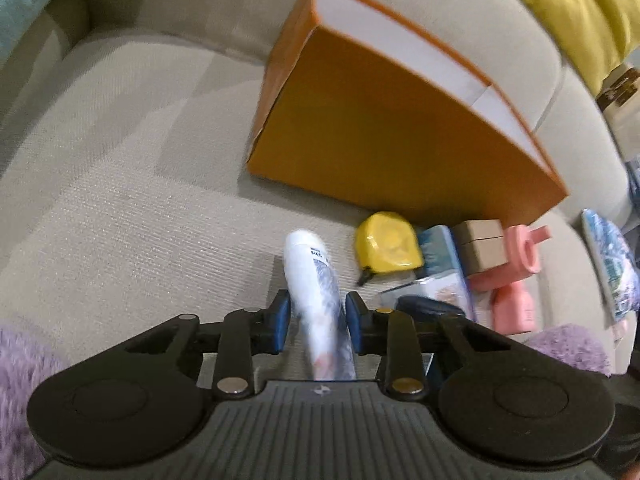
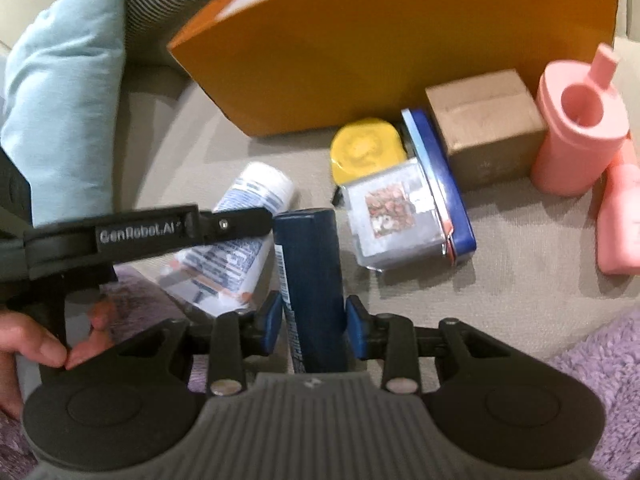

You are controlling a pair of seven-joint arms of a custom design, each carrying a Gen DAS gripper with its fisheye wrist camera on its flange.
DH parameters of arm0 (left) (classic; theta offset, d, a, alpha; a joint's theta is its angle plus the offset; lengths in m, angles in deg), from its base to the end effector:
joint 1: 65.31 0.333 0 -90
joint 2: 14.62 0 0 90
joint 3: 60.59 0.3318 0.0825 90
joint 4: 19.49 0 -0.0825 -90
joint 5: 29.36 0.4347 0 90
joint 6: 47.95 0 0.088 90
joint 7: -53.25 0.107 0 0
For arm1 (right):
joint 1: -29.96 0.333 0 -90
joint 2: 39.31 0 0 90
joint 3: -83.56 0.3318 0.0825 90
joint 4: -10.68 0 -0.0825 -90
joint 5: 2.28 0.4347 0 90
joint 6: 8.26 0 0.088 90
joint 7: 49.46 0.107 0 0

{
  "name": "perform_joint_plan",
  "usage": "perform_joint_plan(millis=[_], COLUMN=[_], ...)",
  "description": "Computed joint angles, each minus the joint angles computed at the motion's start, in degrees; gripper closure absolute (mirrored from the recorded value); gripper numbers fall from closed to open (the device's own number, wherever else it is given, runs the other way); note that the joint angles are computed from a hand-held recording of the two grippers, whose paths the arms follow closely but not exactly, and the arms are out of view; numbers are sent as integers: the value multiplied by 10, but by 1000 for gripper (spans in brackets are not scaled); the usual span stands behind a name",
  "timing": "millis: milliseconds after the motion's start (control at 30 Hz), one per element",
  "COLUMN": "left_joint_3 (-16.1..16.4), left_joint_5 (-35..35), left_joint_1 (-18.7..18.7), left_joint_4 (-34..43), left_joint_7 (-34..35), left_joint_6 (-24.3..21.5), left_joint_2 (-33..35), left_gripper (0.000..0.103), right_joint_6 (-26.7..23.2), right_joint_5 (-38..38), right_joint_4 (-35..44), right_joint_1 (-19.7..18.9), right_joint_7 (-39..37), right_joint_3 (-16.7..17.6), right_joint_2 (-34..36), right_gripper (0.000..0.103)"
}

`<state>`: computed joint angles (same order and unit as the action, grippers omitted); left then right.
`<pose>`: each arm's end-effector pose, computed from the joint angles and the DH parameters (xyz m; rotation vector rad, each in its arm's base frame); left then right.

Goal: Organize rigid objects
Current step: 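Grasp the white lotion tube with the left gripper while the right holds the can, then carry both items into the orange box while the left gripper releases the tube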

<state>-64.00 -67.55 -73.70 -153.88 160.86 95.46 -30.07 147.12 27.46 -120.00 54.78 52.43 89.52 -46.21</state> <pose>0.5246 -0.1064 0.4742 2.0360 -2.1555 0.9755 0.5048 0.2814 0.4501 -1.7056 1.8505 0.1083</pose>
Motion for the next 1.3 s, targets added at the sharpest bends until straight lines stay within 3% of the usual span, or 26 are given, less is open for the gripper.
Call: perform_joint_plan(millis=[33,200,367,533,733,867,1033,1300], left_joint_3=[5,20,34,26,-14,-43,-72,-87], left_joint_5=[-5,-49,-106,-128,-70,8,63,150], left_joint_1=[1,-17,-37,-38,-16,1,14,14], left_joint_4=[-11,-24,20,93,215,304,384,486], left_joint_7=[10,44,70,91,70,-14,-116,-261], left_joint_6=[2,14,14,9,13,10,-10,-42], left_joint_2=[-17,-61,-51,-7,95,183,282,396], left_gripper=[78,79,79,79,79,79,79,79], right_joint_6=[5,34,59,64,34,-49,-138,-206], right_joint_5=[5,11,1,-3,-29,-68,-36,-64], right_joint_4=[-5,-28,-29,-6,83,181,285,383], right_joint_1=[1,0,-7,-14,-48,-87,-126,-154], right_joint_7=[-5,-6,2,-19,-52,-39,-48,12], right_joint_3=[-1,-12,-27,-52,-65,-61,-48,-33], right_joint_2=[-9,-51,-77,-86,-35,40,139,250], right_gripper=[68,69,69,69,69,69,70,70])
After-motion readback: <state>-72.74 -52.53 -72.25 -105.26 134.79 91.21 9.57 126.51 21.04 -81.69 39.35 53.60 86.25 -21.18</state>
